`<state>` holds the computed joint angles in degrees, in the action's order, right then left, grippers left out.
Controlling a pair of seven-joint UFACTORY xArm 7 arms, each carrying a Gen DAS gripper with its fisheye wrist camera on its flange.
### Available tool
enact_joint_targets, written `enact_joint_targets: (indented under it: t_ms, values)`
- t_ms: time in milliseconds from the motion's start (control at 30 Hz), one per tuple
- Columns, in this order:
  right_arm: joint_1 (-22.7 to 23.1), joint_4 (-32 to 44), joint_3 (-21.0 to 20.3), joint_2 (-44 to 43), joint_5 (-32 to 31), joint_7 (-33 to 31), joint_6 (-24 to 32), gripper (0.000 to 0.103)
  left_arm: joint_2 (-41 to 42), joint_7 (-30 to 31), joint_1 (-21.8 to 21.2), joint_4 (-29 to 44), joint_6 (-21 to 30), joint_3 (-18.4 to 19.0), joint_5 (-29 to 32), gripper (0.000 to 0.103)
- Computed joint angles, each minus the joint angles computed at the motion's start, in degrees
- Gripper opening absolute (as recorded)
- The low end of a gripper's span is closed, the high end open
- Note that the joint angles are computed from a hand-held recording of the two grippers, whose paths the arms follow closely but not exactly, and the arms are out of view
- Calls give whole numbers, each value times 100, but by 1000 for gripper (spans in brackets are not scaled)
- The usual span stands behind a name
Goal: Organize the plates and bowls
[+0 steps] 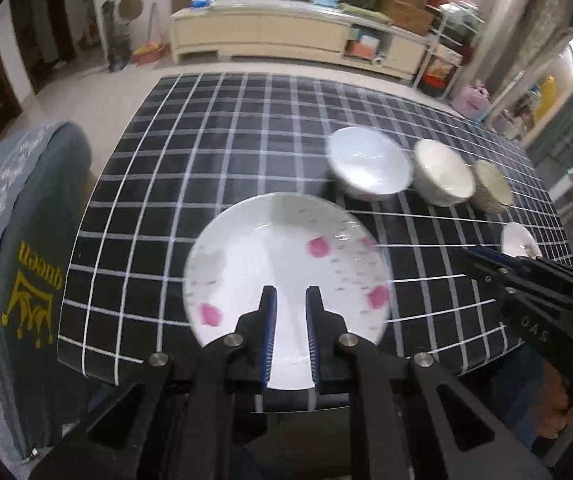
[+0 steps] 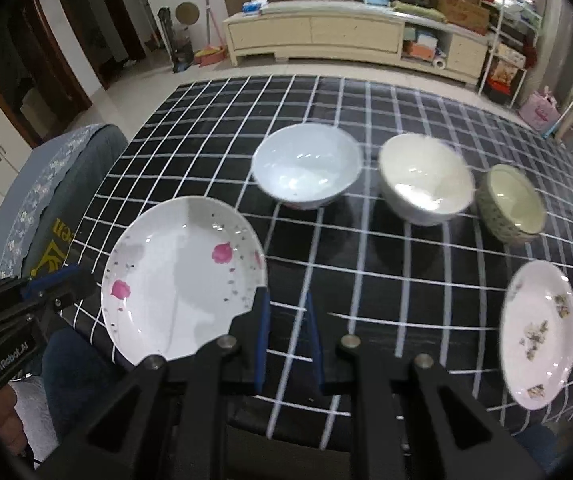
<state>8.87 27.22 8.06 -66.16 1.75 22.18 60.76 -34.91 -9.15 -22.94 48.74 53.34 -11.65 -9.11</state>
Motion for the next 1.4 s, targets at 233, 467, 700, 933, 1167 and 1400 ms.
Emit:
enact_joint_targets:
  t_ms: [233, 467, 700, 933, 1167, 1400]
  values:
    - [-322, 41, -310, -837, -274, -243, 598, 35, 240, -174, -342, 556, -55, -461, 39, 13]
    - [-895, 180, -839, -1458, -554, -713, 1195, 48, 735, -427, -665, 1193, -164, -776, 59, 17]
    - [-1548, 315, -1430, -1700, -891, -1295, 1590, 53, 1649, -802, -985, 2101, -56, -1174, 424, 19]
    - [-2134, 560, -1961, -1482, -1233, -1909, 1686, 58, 2529, -1133, -1370, 2778, 38, -1239, 661, 24]
    - [-2816, 733, -2599, -721, -1626, -2504, 1689, 60, 3574, -1369, -1815, 3672, 330, -1145, 695, 26]
    - [-3374, 822, -3116, 249, -1540, -2997, 1456, 60, 4702, -1577, -2301, 4616, 710, -974, 740, 26]
